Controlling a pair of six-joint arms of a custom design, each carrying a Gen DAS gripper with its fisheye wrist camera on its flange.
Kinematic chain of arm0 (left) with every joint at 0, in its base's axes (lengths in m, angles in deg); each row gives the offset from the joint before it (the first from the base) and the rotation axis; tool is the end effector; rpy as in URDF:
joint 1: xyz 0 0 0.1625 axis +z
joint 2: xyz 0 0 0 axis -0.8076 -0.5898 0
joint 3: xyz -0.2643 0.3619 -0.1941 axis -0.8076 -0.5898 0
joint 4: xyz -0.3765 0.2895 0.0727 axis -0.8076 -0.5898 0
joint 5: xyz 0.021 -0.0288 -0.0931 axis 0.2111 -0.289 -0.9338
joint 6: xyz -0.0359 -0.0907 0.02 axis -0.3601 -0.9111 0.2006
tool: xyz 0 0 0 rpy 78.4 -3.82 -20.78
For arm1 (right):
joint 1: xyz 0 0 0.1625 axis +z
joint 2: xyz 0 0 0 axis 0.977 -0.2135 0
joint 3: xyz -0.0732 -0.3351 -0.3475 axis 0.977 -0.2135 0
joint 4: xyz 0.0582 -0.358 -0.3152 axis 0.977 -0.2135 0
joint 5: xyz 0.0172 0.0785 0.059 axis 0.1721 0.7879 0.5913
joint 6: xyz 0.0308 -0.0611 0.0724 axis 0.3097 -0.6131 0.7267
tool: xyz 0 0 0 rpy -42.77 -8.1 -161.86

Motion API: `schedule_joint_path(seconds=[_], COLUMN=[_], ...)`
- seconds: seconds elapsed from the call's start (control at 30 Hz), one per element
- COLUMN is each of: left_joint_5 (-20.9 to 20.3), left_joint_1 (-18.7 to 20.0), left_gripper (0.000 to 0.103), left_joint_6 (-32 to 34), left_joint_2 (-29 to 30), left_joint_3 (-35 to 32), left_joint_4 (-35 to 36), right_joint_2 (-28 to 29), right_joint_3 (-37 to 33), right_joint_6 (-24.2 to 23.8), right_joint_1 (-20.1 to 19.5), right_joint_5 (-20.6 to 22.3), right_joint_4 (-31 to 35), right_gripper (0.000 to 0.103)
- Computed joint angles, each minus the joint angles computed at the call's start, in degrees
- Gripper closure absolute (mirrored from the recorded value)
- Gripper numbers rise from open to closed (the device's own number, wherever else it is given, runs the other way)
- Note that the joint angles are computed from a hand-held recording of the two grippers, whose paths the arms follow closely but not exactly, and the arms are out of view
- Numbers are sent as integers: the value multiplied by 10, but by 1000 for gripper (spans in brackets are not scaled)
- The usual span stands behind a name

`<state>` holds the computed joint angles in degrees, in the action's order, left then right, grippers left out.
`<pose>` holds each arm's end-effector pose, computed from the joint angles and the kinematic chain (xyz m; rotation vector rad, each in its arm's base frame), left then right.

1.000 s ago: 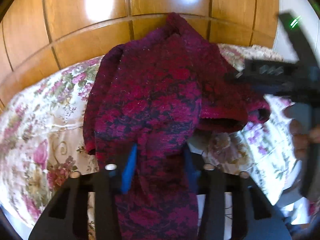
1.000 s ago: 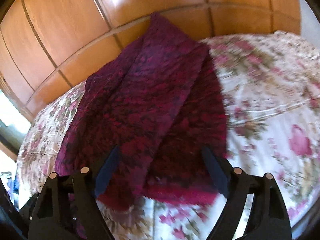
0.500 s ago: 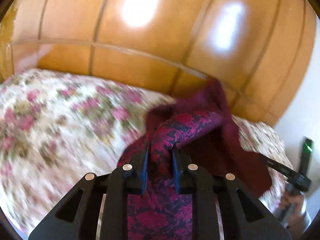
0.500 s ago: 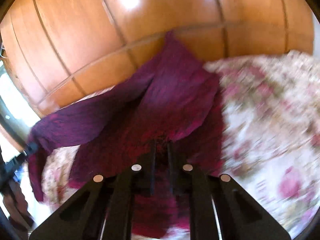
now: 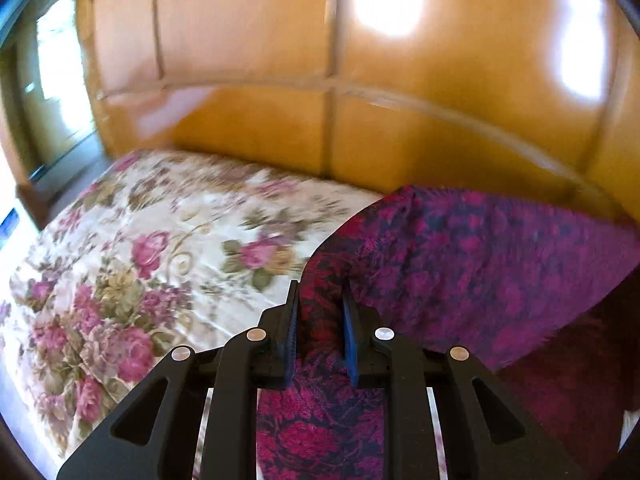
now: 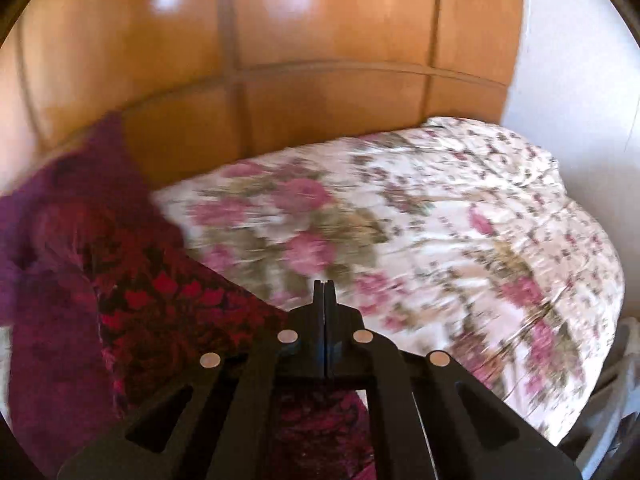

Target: Fold small clothes

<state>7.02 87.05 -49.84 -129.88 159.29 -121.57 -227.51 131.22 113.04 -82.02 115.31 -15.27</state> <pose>-0.1916 -0.3906 0.3954 0.0912 2.1610 -0.9652 0.1467 -0.2078 0.3981 -0.2578 -1.8862 1.0708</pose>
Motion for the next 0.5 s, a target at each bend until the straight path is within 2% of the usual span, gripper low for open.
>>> schedule_joint_path(seconds=[0.03,0.1,0.13,0.17,0.2,0.23,0.27,0.3,0.37,0.4,0.43,0.5], left_joint_5=[-3,-1,8,19,30,42,44,35,-7,-32,-79,-148], left_joint_1=[17,28,25,20,11,2,-13,-24,-49,-60,-73,-87], left_gripper=[82,75,58,46,29,26,26,26,26,26,26,26], left_joint_6=[-15,-27,-42,-62,-84,-107,-113,-98,-26,1,40,68], left_joint_2=[9,15,15,14,9,1,-9,-19,-53,-68,-89,-113], left_joint_3=[-9,-14,-16,-17,-16,-14,-9,-2,28,42,62,87], left_joint_4=[9,20,38,60,81,104,109,91,5,-25,-67,-102], right_joint_2=[3,15,16,21,24,29,36,36,38,42,48,70], right_joint_3=[-2,-10,-14,-19,-24,-27,-30,-32,-30,-26,-19,0], right_joint_6=[4,27,43,67,84,101,129,143,147,135,113,64], right_joint_1=[-15,-55,-71,-81,-82,-75,-47,-22,39,80,123,185], right_joint_5=[-1,-3,-4,2,9,17,32,45,63,66,67,61], right_joint_4=[-8,-24,-35,-50,-59,-70,-92,-103,-107,-95,-70,-2], right_gripper=[103,103,103,102,93,83,61,55,54,51,48,38])
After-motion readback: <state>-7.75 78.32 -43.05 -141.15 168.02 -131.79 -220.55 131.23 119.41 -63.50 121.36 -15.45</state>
